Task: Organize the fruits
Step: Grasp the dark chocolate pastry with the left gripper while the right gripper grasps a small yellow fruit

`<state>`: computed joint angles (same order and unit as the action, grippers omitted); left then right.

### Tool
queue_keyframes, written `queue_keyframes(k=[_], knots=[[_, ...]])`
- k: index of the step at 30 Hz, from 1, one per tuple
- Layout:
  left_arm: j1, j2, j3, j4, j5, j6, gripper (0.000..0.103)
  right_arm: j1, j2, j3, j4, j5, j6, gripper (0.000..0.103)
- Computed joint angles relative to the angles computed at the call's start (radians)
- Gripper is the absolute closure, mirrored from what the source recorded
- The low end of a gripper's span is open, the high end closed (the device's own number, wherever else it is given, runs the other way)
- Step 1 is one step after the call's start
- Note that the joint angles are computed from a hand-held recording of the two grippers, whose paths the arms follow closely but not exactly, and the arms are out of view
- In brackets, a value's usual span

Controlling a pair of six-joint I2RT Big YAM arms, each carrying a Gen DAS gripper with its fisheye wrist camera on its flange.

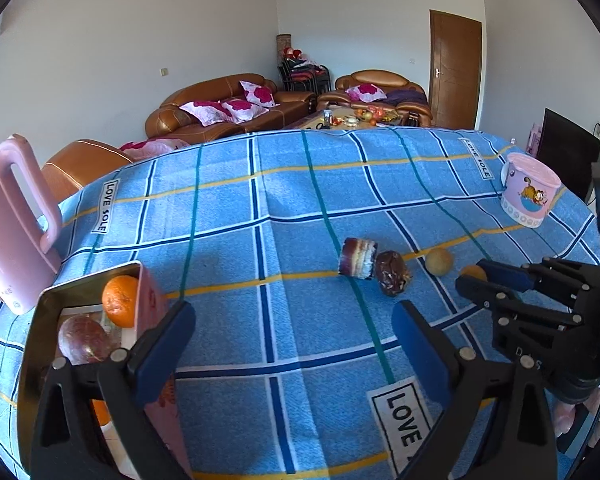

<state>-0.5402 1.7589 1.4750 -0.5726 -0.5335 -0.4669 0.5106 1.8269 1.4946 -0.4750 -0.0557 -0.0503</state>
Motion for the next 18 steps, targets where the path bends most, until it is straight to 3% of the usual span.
queue_keyframes(k=[2, 7, 18], knots=[[0.003, 0.032, 0.036, -0.019, 0.030, -0.012, 0.012, -0.009, -0.012, -0.018, 0.028, 0.041, 0.007, 0.076], [0.015, 0.120, 0.145, -0.085, 0.132, -0.046, 0.042, -0.048, -0.022, -0.028, 0.057, 0.060, 0.052, 0.076], [0.007, 0.200, 0.252, -0.136, 0.157, -0.068, 0.042, -0.062, -0.035, -0.044, 0.077, 0.022, 0.070, 0.076]])
